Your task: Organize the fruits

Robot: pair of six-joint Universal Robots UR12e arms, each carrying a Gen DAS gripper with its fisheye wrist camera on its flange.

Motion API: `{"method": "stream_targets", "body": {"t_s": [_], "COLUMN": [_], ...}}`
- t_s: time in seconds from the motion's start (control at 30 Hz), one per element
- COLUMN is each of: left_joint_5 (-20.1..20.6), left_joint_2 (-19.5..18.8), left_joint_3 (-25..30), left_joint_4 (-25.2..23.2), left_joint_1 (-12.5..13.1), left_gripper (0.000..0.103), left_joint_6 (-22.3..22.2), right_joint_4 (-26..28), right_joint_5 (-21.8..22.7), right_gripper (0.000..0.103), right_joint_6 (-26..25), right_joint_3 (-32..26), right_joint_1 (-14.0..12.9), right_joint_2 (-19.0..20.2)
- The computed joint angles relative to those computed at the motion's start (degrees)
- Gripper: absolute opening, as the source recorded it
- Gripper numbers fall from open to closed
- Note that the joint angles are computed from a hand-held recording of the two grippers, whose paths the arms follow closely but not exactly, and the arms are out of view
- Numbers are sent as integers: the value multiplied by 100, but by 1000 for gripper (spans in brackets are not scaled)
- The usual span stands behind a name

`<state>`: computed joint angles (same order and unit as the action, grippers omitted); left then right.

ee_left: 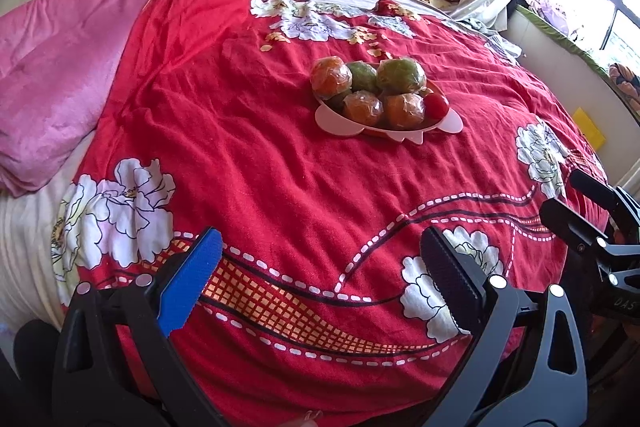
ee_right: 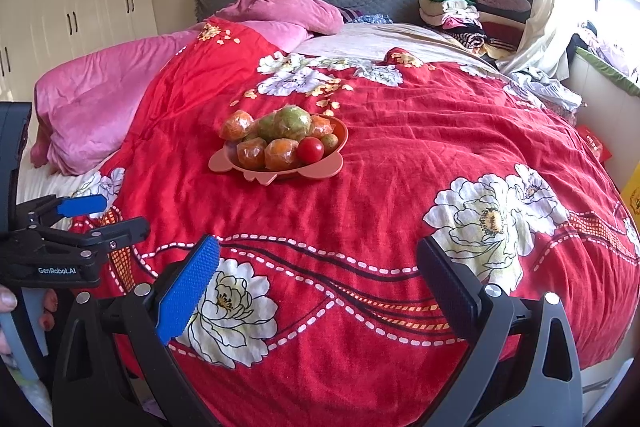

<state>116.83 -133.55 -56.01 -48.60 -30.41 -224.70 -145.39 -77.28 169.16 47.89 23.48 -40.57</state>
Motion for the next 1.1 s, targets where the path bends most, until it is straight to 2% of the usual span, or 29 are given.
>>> {"method": "stream_targets", "body": {"t_s": [1.1], "left_joint_5": [162], "left_joint_2": [-19], "left_joint_3": [66], "left_joint_4": [-244], "left_joint_1": [-8], "left_gripper": [93], "left_joint_6": [-35], "right_joint_4": [-37], "right_joint_5": [-20], "right_gripper": [98], "right_joint_6": [17], "right_joint_3": [26], "right_joint_1": [-10], "right_joint_2": [-2]}}
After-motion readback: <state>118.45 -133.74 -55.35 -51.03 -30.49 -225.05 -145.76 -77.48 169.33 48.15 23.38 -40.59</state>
